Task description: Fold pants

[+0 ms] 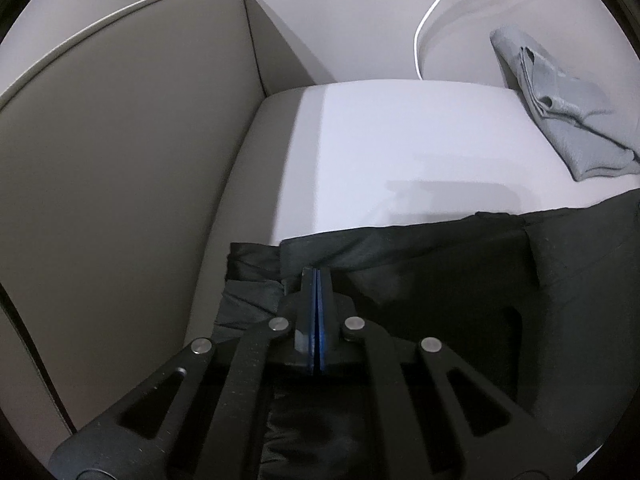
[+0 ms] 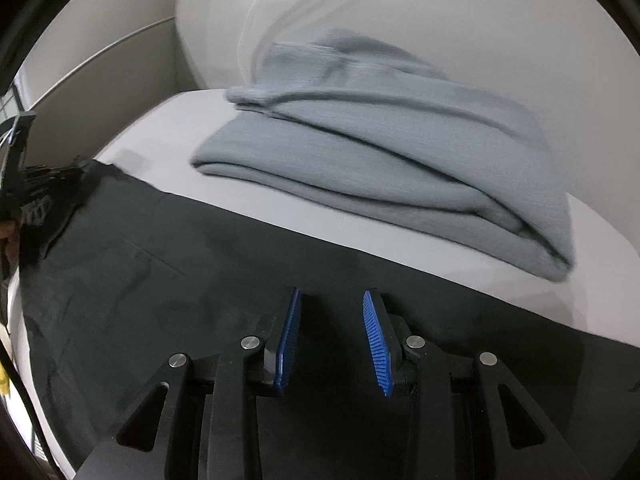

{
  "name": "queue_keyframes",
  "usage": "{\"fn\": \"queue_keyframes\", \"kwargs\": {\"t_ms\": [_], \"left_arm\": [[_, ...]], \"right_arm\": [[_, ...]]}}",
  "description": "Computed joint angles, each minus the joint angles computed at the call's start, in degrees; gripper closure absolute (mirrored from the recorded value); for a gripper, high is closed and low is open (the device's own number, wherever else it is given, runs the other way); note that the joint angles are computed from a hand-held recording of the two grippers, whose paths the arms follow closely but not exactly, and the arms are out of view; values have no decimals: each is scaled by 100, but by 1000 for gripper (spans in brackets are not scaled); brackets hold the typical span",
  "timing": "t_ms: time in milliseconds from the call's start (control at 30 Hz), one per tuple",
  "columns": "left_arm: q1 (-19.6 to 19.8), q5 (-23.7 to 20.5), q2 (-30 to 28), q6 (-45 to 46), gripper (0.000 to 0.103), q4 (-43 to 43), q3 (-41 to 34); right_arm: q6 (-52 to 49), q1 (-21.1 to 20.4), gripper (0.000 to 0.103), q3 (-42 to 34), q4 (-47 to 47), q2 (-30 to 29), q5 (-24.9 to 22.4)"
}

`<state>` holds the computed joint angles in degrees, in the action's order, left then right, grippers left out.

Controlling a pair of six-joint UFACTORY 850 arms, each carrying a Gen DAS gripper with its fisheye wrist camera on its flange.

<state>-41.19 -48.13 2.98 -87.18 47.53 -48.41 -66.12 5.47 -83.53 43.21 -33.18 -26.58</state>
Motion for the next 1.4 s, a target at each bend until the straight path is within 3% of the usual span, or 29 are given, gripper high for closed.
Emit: {"fn": "queue_keyframes", "kwargs": {"t_ms": [133, 200, 300, 400, 533, 700, 833, 967, 1133, 1267, 1333, 1400], "left_arm": [[-23, 72, 106, -130, 103, 76, 124], [84, 330, 62, -98, 103, -103, 217], [8, 95, -147, -295, 103, 7, 67], [-47, -128, -248, -205, 103, -256, -177], [-514, -37, -96, -463, 103, 5, -418], [-1210, 372, -569, -265, 103, 90, -1323], [-1616, 1028, -1398, 210, 103, -230, -2404], [-1885, 1483, -2620, 1511, 103, -1282, -3897], [-2098, 1251, -4352, 3408, 103, -2849, -6095], [-2223, 660, -5705, 4313, 103, -3689, -7920], [-2297, 383, -6062, 4499, 103, -3808, -8410], [-2320, 290, -6130, 4601, 103, -3894, -8401]], "right_arm": [[-2, -257, 72, -53, -86, -63, 14], [-217, -389, 73, 33, 175, -47, -5], [-567, -468, 74, 100, 528, -42, -5], [-312, -480, 73, 30, 219, -19, -125], [-826, -762, 73, 299, 620, 395, -499], [-1295, -1492, 73, 669, 727, 1037, -952], [-1277, -2168, 73, 769, 455, 1357, -1206], [-993, -2823, 73, 802, 439, 1405, -1338], [-953, -3181, 72, 937, 402, 1185, -1167], [-1524, -3265, 72, 973, 1123, 978, -1074], [-1840, -3258, 72, 960, 1500, 898, -1101], [-2004, -3163, 72, 912, 1708, 785, -1094]]}}
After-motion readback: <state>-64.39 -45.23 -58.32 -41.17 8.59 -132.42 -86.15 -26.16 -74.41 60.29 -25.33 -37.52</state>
